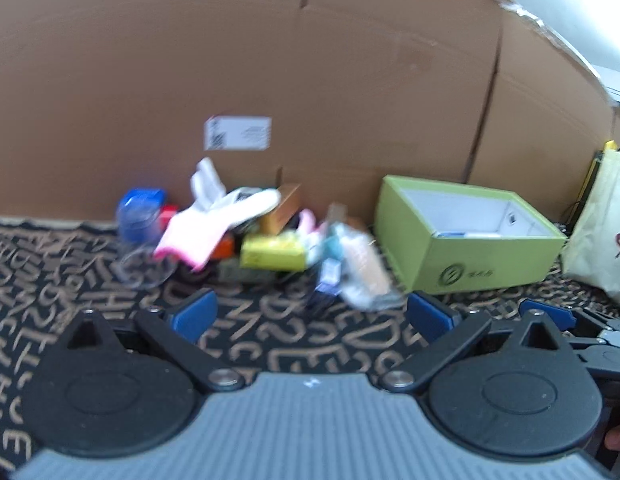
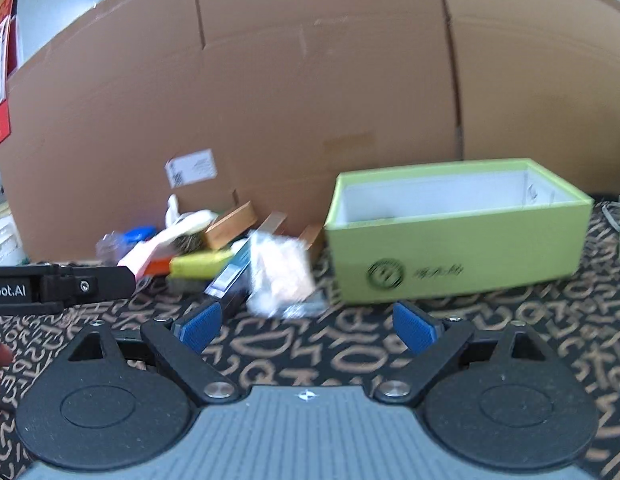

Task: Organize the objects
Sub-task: 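Grasp the silver strip box with the left tool while the right tool grasps the toothpick bag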

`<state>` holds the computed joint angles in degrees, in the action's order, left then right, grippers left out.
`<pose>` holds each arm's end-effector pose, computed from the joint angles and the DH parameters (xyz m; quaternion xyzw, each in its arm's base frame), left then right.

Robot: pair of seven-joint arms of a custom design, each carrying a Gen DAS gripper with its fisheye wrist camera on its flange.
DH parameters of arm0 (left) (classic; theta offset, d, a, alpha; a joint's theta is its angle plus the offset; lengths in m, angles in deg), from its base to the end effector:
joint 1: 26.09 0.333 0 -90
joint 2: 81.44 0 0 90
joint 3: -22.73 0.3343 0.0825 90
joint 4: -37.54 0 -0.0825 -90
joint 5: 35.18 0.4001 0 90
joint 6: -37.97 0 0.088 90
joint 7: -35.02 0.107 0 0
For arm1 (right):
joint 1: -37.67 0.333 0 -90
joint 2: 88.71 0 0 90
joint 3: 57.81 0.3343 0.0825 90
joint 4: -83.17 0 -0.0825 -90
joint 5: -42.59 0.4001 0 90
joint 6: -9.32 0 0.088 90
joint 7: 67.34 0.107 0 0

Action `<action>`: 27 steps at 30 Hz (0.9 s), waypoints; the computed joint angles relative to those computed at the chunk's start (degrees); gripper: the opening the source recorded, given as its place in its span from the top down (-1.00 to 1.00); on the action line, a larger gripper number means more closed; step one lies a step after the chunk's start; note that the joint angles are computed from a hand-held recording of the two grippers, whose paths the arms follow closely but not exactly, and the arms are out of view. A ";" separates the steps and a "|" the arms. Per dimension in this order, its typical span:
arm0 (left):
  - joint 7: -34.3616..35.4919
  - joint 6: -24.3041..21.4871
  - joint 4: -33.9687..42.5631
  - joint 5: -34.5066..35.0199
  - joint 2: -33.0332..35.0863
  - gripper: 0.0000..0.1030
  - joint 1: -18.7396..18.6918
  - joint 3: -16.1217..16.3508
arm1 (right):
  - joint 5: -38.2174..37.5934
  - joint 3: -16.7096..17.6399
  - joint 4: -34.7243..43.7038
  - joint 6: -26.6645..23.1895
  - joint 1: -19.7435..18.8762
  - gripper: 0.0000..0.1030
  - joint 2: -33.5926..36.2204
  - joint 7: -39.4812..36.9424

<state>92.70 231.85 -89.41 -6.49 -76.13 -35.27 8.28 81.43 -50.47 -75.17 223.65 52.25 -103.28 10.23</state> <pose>0.5217 -0.2824 0.4696 -0.4811 0.7173 -0.4597 0.2068 0.4064 0.0753 0.4351 -0.5289 0.6469 -0.3612 0.4138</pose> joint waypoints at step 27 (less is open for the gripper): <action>-3.72 -7.63 13.31 16.56 16.69 -0.57 33.46 -32.16 | 21.26 -5.47 29.38 -5.98 4.99 0.33 25.10 -37.89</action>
<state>88.99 224.22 -76.10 10.07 -59.44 -1.81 -23.88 102.69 -55.95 -45.79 217.68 57.24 -78.17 -27.66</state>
